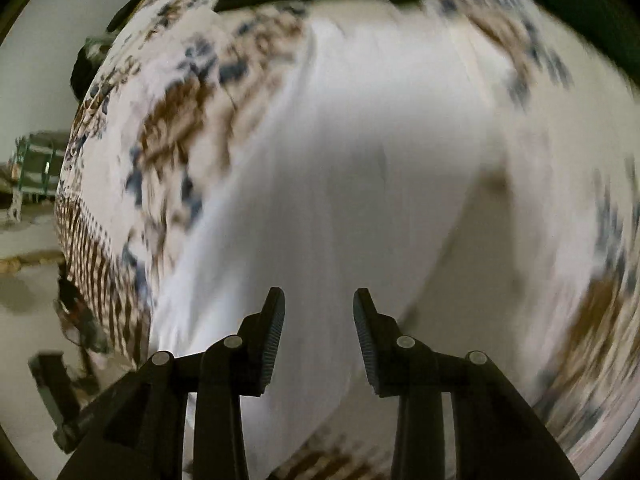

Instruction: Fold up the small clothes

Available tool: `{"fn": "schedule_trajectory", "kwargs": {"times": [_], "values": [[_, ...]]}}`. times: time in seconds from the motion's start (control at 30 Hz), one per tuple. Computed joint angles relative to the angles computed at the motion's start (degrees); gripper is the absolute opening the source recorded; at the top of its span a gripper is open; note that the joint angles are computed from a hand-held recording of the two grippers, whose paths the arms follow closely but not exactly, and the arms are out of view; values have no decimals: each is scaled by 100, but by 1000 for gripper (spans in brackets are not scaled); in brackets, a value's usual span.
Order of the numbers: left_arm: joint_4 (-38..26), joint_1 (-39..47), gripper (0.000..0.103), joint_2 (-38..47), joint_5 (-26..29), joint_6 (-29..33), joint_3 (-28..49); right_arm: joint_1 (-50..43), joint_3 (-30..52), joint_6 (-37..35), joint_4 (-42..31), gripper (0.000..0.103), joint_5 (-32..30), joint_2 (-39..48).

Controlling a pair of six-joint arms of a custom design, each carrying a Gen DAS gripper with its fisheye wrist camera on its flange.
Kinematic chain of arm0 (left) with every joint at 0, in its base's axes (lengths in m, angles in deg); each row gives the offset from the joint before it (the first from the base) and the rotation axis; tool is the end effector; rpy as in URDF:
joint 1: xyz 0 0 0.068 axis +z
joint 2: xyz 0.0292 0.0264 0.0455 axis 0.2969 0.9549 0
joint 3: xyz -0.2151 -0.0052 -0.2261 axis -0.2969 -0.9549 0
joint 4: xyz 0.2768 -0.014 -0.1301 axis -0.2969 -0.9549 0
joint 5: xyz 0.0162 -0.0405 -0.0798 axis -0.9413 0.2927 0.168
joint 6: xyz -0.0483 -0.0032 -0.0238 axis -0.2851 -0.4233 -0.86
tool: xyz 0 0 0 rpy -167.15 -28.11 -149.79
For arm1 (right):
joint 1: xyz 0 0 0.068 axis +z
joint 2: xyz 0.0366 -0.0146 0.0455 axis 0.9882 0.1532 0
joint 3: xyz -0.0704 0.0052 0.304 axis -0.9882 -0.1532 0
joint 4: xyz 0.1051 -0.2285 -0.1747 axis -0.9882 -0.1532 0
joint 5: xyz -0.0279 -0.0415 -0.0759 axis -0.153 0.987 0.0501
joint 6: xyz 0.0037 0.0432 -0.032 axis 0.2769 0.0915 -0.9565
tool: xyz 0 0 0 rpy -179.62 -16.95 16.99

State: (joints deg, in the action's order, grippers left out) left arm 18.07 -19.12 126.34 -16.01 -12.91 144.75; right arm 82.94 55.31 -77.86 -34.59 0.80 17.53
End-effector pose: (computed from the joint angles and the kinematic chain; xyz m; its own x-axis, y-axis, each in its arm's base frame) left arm 0.2395 -0.1867 0.2760 -0.9257 -0.3762 -0.0389 -0.3095 0.8126 -0.4938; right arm 0.3948 0.0220 0.3101 -0.9995 0.0279 0.0111 0.0299 0.9613 0.2740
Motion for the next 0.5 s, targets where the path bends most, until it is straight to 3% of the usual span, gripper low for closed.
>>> {"fn": "schedule_trajectory", "kwargs": {"times": [0.1, 0.17, 0.37, 0.5], "values": [[-735, -492, 48, 1001, -564, 720, 687, -314, -1577, 246, 394, 38, -255, -1086], [-1092, -704, 48, 991, -683, 948, 630, -392, -2434, 458, 591, 38, -271, -1743], [-2584, -1002, 48, -643, -892, 738, -267, -259, -4068, 998, 411, 38, -600, -3612], [-2455, -640, 48, -1494, -740, 708, -526, 546, -4801, 2037, 446, 38, -799, -4603]]}}
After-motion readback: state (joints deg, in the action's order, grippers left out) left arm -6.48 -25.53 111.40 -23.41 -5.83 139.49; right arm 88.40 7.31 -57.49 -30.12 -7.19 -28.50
